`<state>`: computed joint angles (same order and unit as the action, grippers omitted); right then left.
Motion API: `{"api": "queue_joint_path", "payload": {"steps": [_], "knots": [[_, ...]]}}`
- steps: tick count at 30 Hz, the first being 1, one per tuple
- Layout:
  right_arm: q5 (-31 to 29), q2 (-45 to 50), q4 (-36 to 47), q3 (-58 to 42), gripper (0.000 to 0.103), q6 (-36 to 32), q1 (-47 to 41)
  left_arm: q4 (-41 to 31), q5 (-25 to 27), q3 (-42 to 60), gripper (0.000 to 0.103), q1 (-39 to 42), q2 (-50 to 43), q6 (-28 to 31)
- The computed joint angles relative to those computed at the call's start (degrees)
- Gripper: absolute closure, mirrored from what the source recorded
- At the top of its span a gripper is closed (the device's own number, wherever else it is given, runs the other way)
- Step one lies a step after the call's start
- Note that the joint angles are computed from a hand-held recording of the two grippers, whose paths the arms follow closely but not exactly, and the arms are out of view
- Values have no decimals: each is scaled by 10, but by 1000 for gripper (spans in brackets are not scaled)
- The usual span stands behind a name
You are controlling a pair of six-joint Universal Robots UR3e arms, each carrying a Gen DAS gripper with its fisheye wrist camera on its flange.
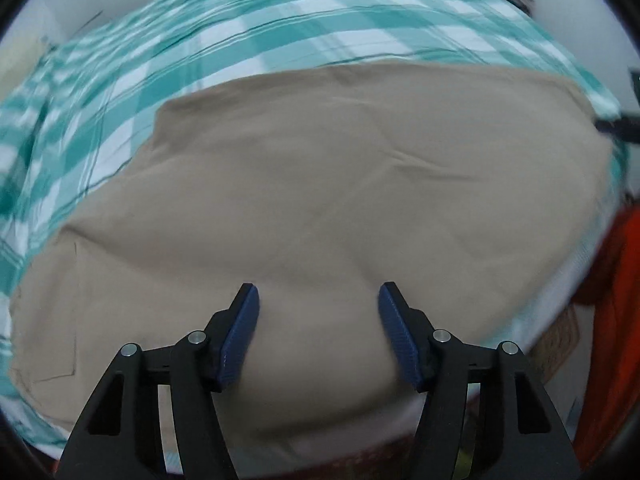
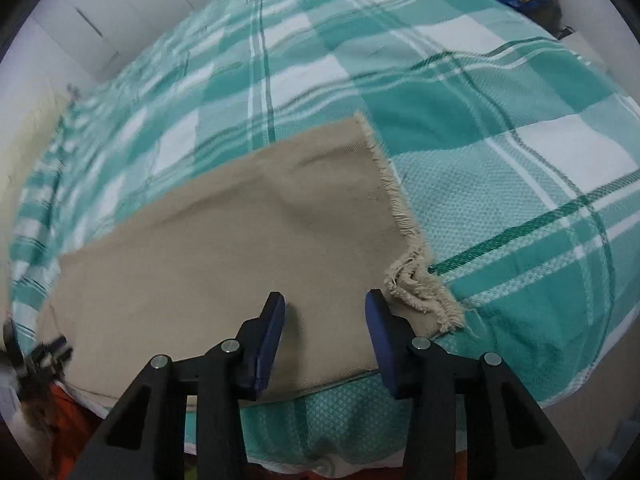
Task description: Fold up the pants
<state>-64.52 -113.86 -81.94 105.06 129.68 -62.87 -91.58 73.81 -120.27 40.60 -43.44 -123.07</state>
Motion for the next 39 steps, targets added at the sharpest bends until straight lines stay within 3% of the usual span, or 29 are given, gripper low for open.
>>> {"api": "queue_joint_path", "payload": {"steps": [2, 4, 7, 11, 14, 17, 20, 24, 29, 34, 37, 39], "knots": [[6, -9, 8, 10, 60, -8, -13, -43, -16, 50, 35, -16, -22, 3], [12, -21, 12, 19, 60, -7, -22, -47, -37, 106, 27, -63, -71, -44], [13, -23, 15, 14, 60, 6, -22, 67, -41, 165, 21, -182, -178, -166], [16, 1, 2, -1, 60, 26, -11, 228, 21, 251, 19, -348, -362, -300], [23, 2, 11, -1, 60, 18, -19, 274, 81, 323, 19, -432, -486, -365], [29, -2, 23, -2, 60, 8, -29, 291, 124, 328, 21, -483, -542, -406], [31, -4, 29, -1, 60, 5, -33, 292, 131, 258, 24, -519, -502, -384], [37, -3, 40, -4, 60, -1, -42, 362, 145, 98, 24, -571, -344, -325], [51, 1, 61, -8, 61, -2, -60, 265, 56, 58, 24, -498, -250, -333], [60, -9, 72, -5, 61, -6, -71, 294, 48, 29, 21, -490, -248, -352], [102, -24, 143, -13, 61, -52, -132, 331, 55, 14, 20, -501, -255, -370], [156, -41, 263, -30, 61, -141, -230, 342, 54, 6, 20, -501, -251, -374]]}}
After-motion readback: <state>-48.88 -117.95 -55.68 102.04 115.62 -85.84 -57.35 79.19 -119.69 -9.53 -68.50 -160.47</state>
